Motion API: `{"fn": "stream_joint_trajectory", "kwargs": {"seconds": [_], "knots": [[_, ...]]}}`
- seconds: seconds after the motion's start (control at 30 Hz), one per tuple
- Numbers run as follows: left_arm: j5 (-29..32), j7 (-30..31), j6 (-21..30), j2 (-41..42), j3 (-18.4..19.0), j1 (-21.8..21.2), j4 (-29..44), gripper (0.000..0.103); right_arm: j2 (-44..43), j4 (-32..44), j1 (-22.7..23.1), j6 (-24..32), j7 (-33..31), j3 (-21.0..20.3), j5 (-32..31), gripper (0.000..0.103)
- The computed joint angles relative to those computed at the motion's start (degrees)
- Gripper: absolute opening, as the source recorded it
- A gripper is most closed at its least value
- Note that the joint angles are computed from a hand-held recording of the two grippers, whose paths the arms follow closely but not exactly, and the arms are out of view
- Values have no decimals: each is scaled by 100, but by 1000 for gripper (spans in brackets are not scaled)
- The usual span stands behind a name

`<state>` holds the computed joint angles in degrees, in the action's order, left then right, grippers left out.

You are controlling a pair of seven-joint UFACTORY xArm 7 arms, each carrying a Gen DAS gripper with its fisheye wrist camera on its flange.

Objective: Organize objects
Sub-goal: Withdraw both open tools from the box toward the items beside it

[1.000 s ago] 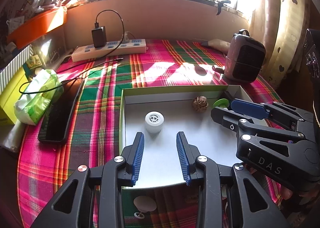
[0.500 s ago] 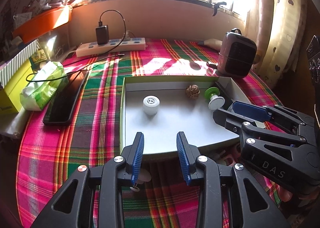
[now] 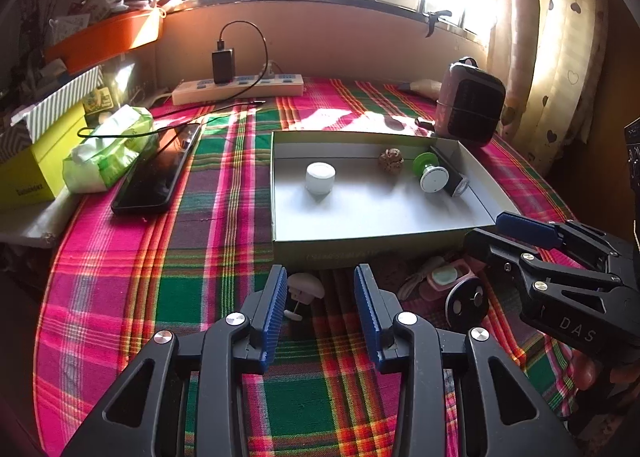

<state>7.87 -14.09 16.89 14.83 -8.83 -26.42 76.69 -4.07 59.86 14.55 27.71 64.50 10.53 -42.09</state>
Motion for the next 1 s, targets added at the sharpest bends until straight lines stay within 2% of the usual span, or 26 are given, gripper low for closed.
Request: {"fn": "stream_joint_trajectory", "kwargs": {"seconds": [0.13, 0.4, 0.63, 1.0], "knots": [[-272, 257, -70, -174, -122, 157, -301, 36, -164, -278, -33, -252, 139, 16, 62, 49], [-660, 545, -50, -205, -204, 273, -465, 39, -331, -562, -119, -273, 161, 147, 172, 53], [-943, 766, 86, -33, -266, 341, -299, 40, -367, -718, -141, -445, 26, 179, 380, 58], [-877, 726, 307, 350, -192, 226, 165, 40, -149, -605, -30, -455, -539, 131, 854, 58]]}}
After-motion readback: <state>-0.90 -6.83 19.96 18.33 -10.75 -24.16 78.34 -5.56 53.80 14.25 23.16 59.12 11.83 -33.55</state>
